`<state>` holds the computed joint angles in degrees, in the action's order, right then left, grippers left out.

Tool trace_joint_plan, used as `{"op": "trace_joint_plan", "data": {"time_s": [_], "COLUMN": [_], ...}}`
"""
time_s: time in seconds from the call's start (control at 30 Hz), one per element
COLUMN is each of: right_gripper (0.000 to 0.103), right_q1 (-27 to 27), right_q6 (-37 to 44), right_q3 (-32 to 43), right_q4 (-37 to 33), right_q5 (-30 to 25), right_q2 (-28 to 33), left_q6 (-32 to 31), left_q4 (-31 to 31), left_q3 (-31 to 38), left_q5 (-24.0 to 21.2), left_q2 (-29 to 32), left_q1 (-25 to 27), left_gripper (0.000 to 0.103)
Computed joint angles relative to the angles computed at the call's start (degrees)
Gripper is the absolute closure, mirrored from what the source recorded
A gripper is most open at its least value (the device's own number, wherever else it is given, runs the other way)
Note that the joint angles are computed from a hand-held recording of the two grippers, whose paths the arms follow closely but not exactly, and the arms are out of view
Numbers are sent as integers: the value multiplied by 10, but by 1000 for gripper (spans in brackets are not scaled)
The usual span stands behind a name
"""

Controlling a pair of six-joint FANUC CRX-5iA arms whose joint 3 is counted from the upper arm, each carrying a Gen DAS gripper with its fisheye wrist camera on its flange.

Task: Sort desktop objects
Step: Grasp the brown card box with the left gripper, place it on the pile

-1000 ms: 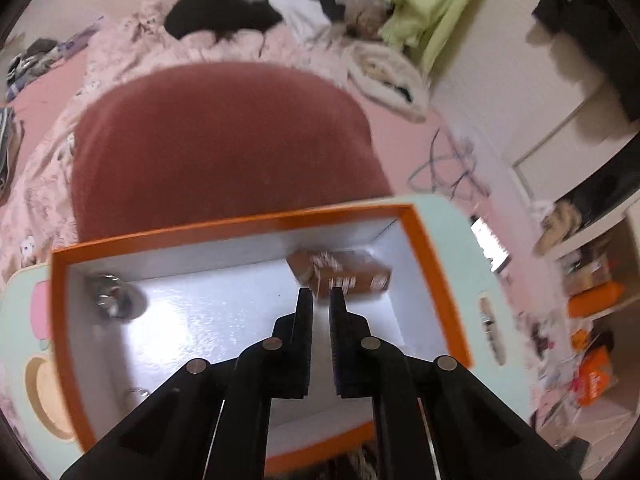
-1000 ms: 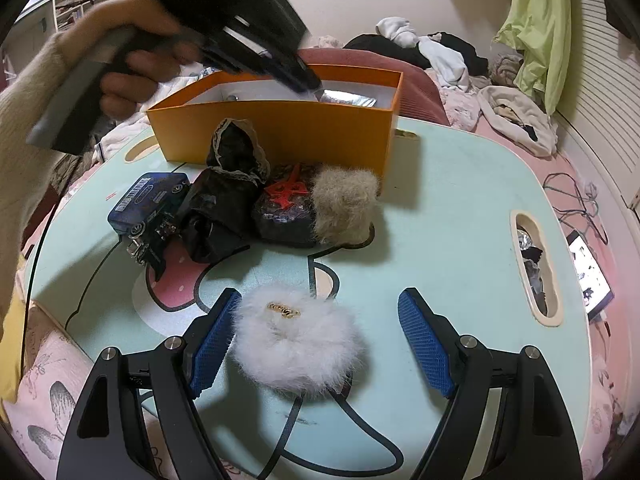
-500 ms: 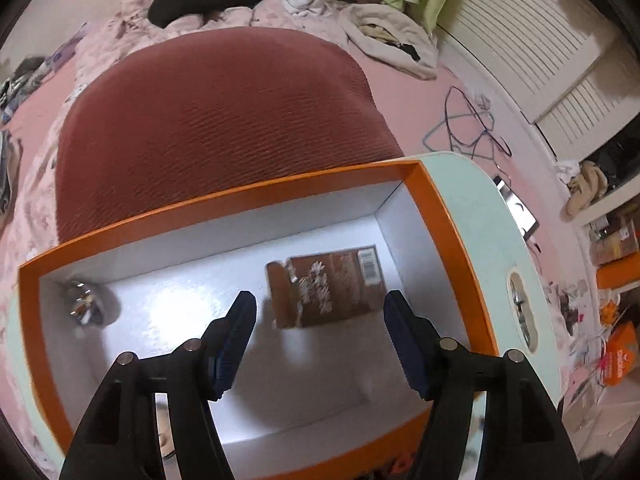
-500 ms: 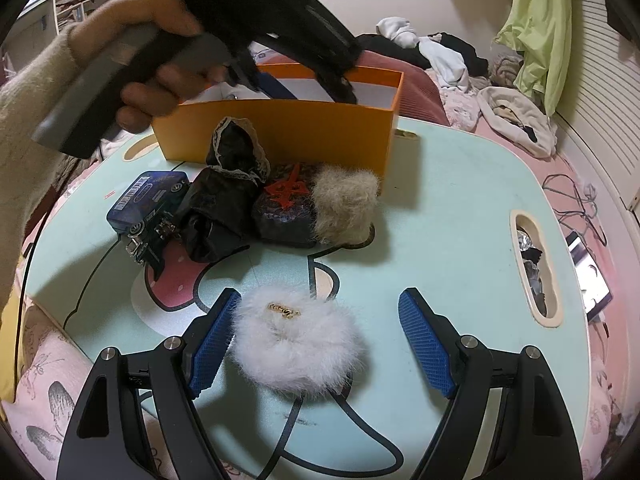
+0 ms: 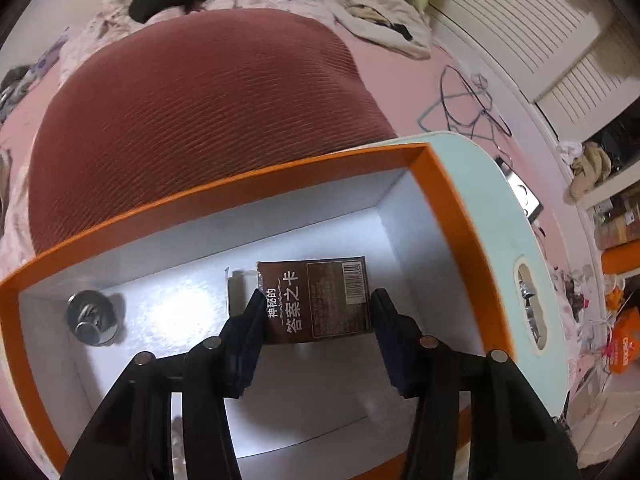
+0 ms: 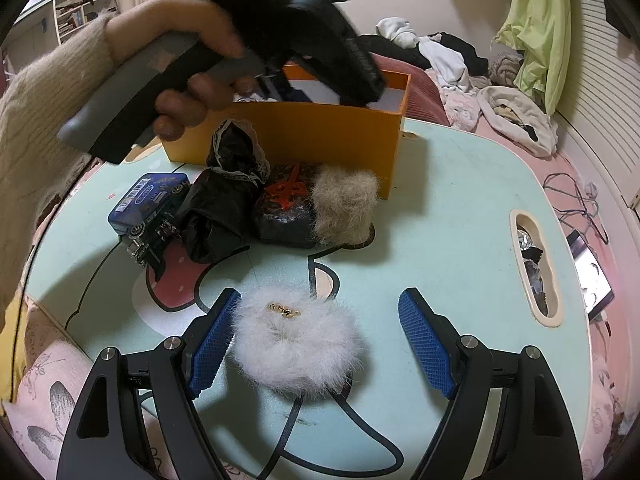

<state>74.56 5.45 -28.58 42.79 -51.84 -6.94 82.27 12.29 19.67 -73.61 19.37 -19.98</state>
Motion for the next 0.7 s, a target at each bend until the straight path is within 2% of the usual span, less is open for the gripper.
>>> {"op": "trace_joint_plan", "data": {"time_s": [0.1, 0.17, 0.27, 0.43, 0.57, 0.63, 0.67, 0.7], "right_gripper": [22, 22, 22, 22, 22, 22, 22, 22], "right_q1": [1, 1, 2, 5, 4, 4, 4, 4], "right_q6": [0, 0, 1, 0, 2, 4, 4, 4], "right_q3": [1, 1, 1, 4, 5, 7, 8, 8], "right_q4": [0, 0, -1, 0, -1, -2, -2, -2], "right_q5": [-2, -2, -3, -9, -11, -13, -13, -13], "right_q2": [0, 0, 0, 3, 4, 5, 5, 5], "left_q6": [-34, -69, -126, -152, -149, -162, -154, -141], "left_q4": [81, 143, 219, 228, 222, 247, 253, 251], "left_q3": [-86, -155, -246, -342, -387, -422, -442, -456], "left_q5": [61, 103, 135, 138, 158, 185, 209, 231], "left_q2": [-52, -109, -195, -303, -334, -345, -357, -369], "left_q1": [36, 62, 94, 120, 111, 114, 114, 112], "left_gripper": [53, 53, 53, 53, 51, 42, 32, 28]}}
